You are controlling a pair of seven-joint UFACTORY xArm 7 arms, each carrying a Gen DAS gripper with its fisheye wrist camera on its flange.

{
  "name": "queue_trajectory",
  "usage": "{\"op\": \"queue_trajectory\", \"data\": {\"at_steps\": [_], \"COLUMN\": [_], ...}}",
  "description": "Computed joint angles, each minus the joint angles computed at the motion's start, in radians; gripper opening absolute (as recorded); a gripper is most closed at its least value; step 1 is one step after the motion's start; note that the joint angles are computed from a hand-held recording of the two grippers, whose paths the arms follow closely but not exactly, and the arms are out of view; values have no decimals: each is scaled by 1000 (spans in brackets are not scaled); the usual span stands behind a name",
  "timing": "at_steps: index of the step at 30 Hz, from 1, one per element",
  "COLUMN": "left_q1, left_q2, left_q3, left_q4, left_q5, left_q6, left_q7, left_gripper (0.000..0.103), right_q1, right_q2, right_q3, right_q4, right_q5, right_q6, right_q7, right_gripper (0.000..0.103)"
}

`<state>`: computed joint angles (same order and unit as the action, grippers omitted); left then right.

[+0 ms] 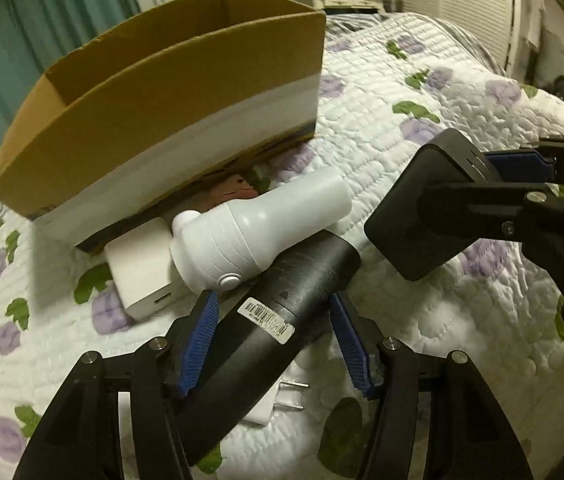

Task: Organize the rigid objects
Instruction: 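Grasp the black flashlight with the left tool while the right tool holds the remote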

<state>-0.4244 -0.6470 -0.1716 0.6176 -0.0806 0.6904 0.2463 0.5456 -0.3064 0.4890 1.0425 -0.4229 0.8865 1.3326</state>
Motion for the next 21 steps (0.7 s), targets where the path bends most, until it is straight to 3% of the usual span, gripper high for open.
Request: {"op": "queue_trajectory", "data": {"at_steps": [6,10,11,15,18,21], "left_q1": [-1,19,19,-2,-1,19], "left_q2": [39,32,27,-26,-59,-97], "left_q3": [21,11,5,29,37,23], "left_q4": [71,57,56,46,44,40], "left_q5": [17,10,11,-48,-79,-75], "left_q6": [142,132,132,151,166,173], "left_q7": [97,94,90,89,70,29], "left_gripper": [62,58,55,28,20,19], "right_q1": [5,11,14,24,27,26], "right_q2": [11,24,29,32,23,20], "right_q3": [8,13,13,22,33,47], "right_q4": [23,43,49,74,99,127], "right_q5": [-12,-26,-30,-63,-92,-118], "right_q6": [38,67,74,99,132,166], "right_q7": [1,1,0,9,14,20], "right_gripper": [38,38,38,38,38,38]}}
